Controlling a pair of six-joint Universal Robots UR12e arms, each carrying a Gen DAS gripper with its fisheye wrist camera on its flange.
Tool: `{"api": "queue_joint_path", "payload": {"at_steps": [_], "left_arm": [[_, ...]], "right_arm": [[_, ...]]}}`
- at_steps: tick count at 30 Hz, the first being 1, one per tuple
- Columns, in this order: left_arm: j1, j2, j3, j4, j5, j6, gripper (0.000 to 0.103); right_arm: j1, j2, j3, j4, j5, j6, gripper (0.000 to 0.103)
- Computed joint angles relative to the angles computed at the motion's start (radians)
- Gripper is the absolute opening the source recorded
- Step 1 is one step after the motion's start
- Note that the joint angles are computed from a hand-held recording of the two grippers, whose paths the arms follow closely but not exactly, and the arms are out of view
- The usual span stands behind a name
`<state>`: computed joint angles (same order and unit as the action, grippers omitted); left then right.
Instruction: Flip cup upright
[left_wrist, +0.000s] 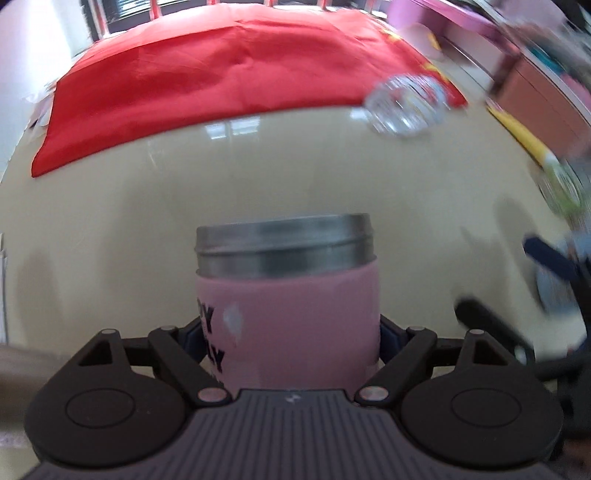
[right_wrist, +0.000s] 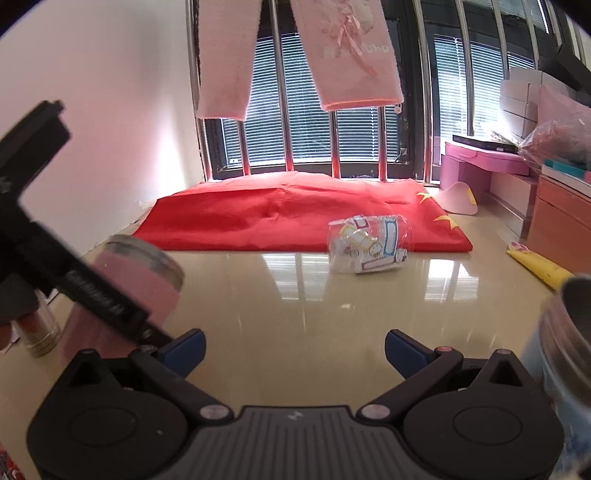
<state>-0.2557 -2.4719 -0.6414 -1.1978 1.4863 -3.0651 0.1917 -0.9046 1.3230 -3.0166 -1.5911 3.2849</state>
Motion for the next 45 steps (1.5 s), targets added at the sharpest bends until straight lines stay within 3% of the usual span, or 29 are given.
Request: {"api": "queue_joint_path", "payload": {"at_steps": [5,11,20,25,27,29,35,45], "left_arm": [[0.004,0.105,-0.159,0.04,0.007,0.089,0.086],[0.006,0.177,-0.259,0.048,0.05,0.182,0.086],[-0.012,0.153,-0.254,0.055,0.088,0.254,0.086],[-0.024,0.125,-0.235,0.089,0.095,0.239,0.086],[-0.024,0.134,-0.259,0.135,0.083,0.216,0.088],[-0.018,0.148,-0.286,0.197,0.059,0.193,0.103],[-0.006,0.2,-0.375,0.348,0.034,0.158,0.103],[0.044,0.332,-0.63,0.716,-0.039,0.087,0.103]], "right_arm": [[0.019,-0.03,0.047,-0.015,-0.026,0.007,0.103],[0.035,-0.059,0.088,-0.031,-0.045,0.004,0.103],[0.044,-0.094,0.134,-0.026,-0.099,0.013,0.103],[0.046,-0.113,0.16,-0.025,-0.142,0.031,0.103],[0.046,-0.119,0.168,-0.024,-0.155,0.034,0.103],[0.047,-0.124,0.175,-0.025,-0.165,0.034,0.103],[0.054,-0.129,0.181,-0.034,-0.177,0.033,0.103],[0.087,-0.123,0.15,-0.012,-0.154,0.01,0.103]]}}
